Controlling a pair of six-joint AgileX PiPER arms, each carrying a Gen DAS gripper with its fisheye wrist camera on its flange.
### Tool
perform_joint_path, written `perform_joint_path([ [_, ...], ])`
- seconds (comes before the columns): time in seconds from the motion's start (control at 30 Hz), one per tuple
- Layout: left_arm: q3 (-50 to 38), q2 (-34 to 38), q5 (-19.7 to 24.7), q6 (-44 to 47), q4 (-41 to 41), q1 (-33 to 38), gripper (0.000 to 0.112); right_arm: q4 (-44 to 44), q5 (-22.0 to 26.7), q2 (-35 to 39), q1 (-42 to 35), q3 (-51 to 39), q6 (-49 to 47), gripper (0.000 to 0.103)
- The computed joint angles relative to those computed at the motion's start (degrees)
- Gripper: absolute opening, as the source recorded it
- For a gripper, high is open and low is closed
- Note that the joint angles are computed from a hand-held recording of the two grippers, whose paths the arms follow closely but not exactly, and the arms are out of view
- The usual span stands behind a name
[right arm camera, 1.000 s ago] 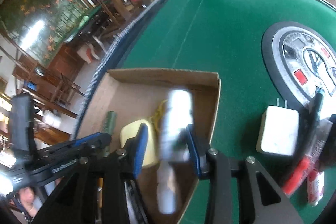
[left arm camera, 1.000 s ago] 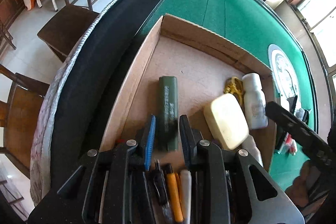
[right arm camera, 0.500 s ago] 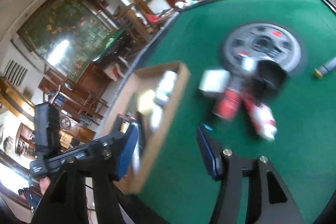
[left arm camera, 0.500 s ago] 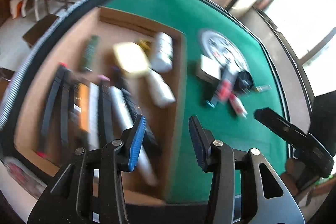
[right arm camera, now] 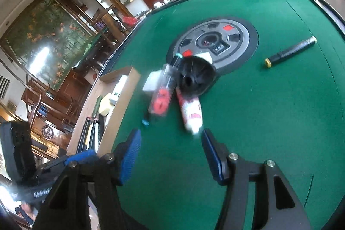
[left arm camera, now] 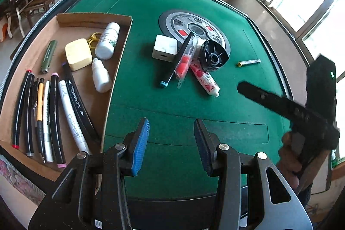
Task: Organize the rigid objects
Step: 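Grasp the black cone-shaped cap with the right tool while the left tool reaches toward the red-and-clear tube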
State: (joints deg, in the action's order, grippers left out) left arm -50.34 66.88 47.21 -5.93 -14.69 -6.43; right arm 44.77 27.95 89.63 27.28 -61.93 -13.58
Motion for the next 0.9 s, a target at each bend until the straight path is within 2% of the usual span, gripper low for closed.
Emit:
perform_joint_path([
  [0.1, -0.54, 0.72, -0.18, -0.72, 0.42, -0.15, 0.043, 2.22, 2.91, 3.18, -2.58, -3.87, -1.67, 0.058],
  [0.3, -1.92, 2.76, -0.67, -2.22, 1.64, -0.59, 0.043, -3.73, 6.33, 10.92, -5.58, -14.42, 7.68, 0.058],
  [0.4, -2.55, 4.01, -1.02, -2.55, 2.09, -0.75, 0.043, -2.99, 6.95, 15.20, -6.95, -18.02, 9.05, 0.058],
  [0.5, -3.60, 5.96, -1.46, -1.94, 1.50, -0.69, 0.043, 1.25, 7.37, 18.58, -8.35, -19.48, 6.64, 0.058],
  [0.63, -5.36, 9.21, -2.30, -0.96, 0.69, -0.58, 0.043, 10.48, 8.16, 19.85, -9.92, -18.05, -1.93, 0.058],
  [0.73, -7.23, 12.09, -2.76, -0.66, 0.43, -0.92, 0.043, 12.54, 8.20, 20.72, -10.14, -17.82, -3.13, 0.058],
  [0.83, -9.00, 14.61, -3.40, 0.55, -1.11, -0.97, 0.043, 16.59, 10.39, 22.01, -10.78, -18.21, -5.84, 0.058],
  [0.9, -9.86, 15.70, -3.97, 0.53, -1.08, -1.23, 0.043, 14.54, 9.52, 21.62, -10.19, -18.45, -4.48, 0.056],
])
